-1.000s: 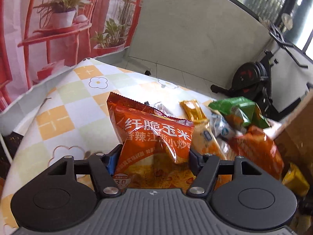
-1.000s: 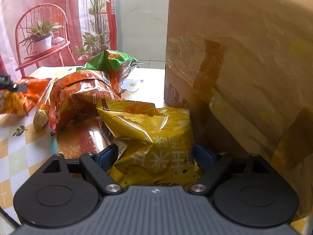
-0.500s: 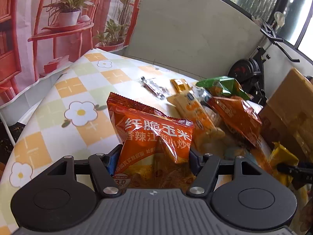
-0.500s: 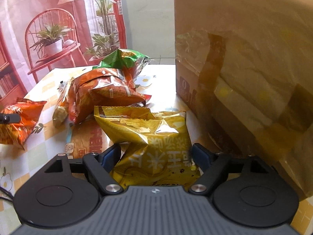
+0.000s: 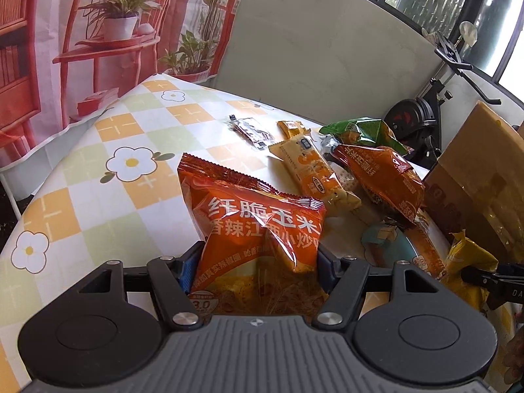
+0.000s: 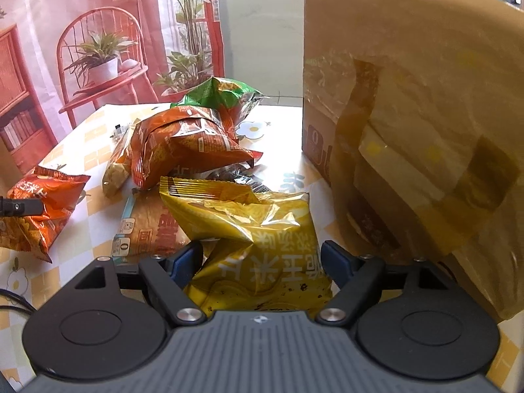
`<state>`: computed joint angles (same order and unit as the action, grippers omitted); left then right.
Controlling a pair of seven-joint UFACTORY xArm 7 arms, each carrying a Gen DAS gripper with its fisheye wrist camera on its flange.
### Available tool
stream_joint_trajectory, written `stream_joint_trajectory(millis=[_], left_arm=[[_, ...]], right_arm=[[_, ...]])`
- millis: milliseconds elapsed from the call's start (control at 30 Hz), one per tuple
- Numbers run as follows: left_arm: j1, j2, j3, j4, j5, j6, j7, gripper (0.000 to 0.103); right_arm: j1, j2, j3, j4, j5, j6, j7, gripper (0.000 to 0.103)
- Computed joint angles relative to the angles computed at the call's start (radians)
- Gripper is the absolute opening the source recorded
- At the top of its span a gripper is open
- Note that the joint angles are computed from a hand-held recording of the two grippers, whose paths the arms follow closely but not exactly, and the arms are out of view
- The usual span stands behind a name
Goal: Organize snacks
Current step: 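Grasp the orange corn-chip bag with the left tool while the right tool grasps the yellow bag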
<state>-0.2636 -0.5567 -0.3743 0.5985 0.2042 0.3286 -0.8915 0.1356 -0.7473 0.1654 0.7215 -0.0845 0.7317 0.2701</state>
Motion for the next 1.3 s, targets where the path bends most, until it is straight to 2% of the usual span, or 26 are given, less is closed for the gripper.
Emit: stream_joint_trajectory(millis=[267,567,833,1300], left_arm=[[0.006,-0.002,-0.016,0.005,0.026,0.016,-0.003,0.071],[0.001,-0.011,-0.028,0.004,0.035,0.029,-0.033,0.070],[-0.017,-0.064,-0.016,-0.020,0.002,0.029,-0.047,0.070],[-0.014,-0.169,-0.034,-0.005,-0.012,0.083,-0.036,0.070]], right_arm=[[-0.003,-0.008,0.001,-0.031,-0.004,-0.037,0.008,0.085],[-0.010,-0.040,0.013,-0.088,-0.025,-0.092,0.026,0.085],[0.012,-0.067,0.011,-0.080,-0.023,-0.046,-0.012,0.065],[0.015,-0.155,-0.005,-0.075,0.032,-0.044,0.017,0.064]])
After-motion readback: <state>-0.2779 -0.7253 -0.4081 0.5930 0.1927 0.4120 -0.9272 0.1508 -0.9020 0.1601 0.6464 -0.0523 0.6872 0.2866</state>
